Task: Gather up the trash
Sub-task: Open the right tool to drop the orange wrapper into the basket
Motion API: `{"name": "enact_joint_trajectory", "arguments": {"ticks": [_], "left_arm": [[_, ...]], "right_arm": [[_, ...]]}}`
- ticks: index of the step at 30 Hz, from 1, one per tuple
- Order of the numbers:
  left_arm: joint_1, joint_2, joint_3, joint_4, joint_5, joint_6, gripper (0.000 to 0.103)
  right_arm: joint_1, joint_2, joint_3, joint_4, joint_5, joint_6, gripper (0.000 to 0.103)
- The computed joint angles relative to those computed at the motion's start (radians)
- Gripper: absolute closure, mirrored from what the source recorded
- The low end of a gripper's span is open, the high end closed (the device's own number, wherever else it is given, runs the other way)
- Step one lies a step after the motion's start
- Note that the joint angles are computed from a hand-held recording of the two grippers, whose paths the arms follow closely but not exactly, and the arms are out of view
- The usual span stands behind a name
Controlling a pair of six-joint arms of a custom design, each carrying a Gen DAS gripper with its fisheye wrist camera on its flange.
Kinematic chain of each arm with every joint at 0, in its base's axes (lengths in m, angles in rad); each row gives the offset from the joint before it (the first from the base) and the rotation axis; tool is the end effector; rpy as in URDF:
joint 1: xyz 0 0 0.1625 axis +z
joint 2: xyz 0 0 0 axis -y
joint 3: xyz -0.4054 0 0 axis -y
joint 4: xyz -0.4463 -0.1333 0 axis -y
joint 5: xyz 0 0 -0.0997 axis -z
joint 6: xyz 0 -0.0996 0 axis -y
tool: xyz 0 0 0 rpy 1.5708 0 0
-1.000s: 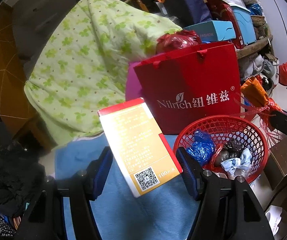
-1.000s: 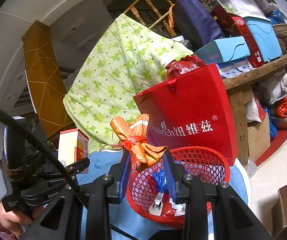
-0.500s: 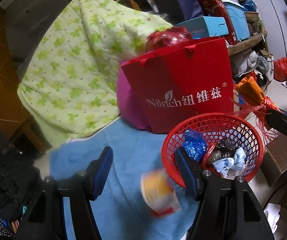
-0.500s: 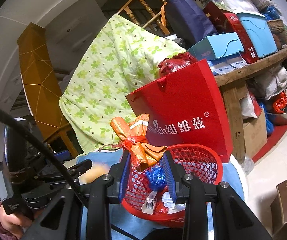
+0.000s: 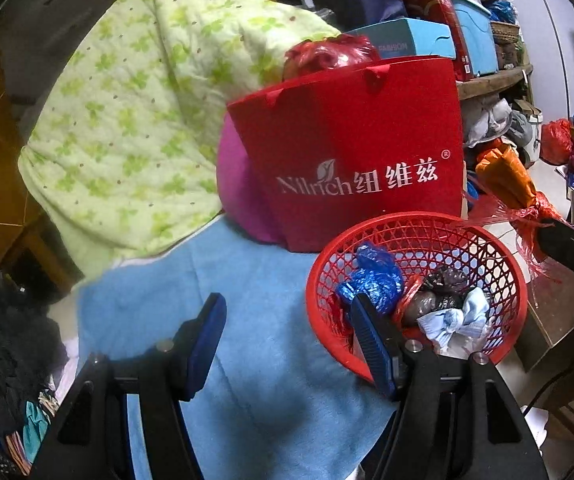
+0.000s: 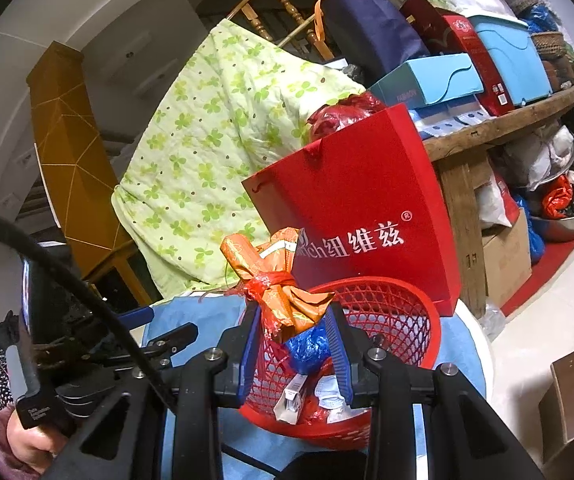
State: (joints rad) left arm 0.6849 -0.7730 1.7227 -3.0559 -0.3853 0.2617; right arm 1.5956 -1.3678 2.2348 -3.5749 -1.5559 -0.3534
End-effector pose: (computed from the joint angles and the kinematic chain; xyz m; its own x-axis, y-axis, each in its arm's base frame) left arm -0.3644 -0.5889 0.1013 -0.4110 0.1330 -0.9019 0.7997 0.5276 -0.2866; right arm 0.1472 -0.4993 0.2679 -0.9339 -0.1813 0.3082 -0.3556 0.3809 -0.8535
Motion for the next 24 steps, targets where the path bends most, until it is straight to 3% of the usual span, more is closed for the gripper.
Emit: {"name": "enact_joint_trajectory", "arguments": {"ticks": [10, 17, 20, 24], "left_arm": [[0.023, -0.049, 0.037, -0.013, 0.005, -0.019, 0.037], [0.046, -0.086, 0.063, -0.034, 0.007, -0.027, 0.037], [0.061, -0.103, 0.072, -0.028, 0.007, -0.040, 0.037], [0.085, -0.140, 0.092, 0.026, -0.009, -0.095, 0.037]], "right_arm": [[0.044, 0.070, -0.067, 0.031, -0.067, -0.009, 0.067], [0.074, 0.127, -0.119, 0.040, -0.164, -0.016, 0.064], [0.083, 0.146, -0.133, 0.023, -0.191, -0.017, 0.035], [0.097, 0.164, -0.143, -0.015, -0.194, -0.040, 0.035]]}}
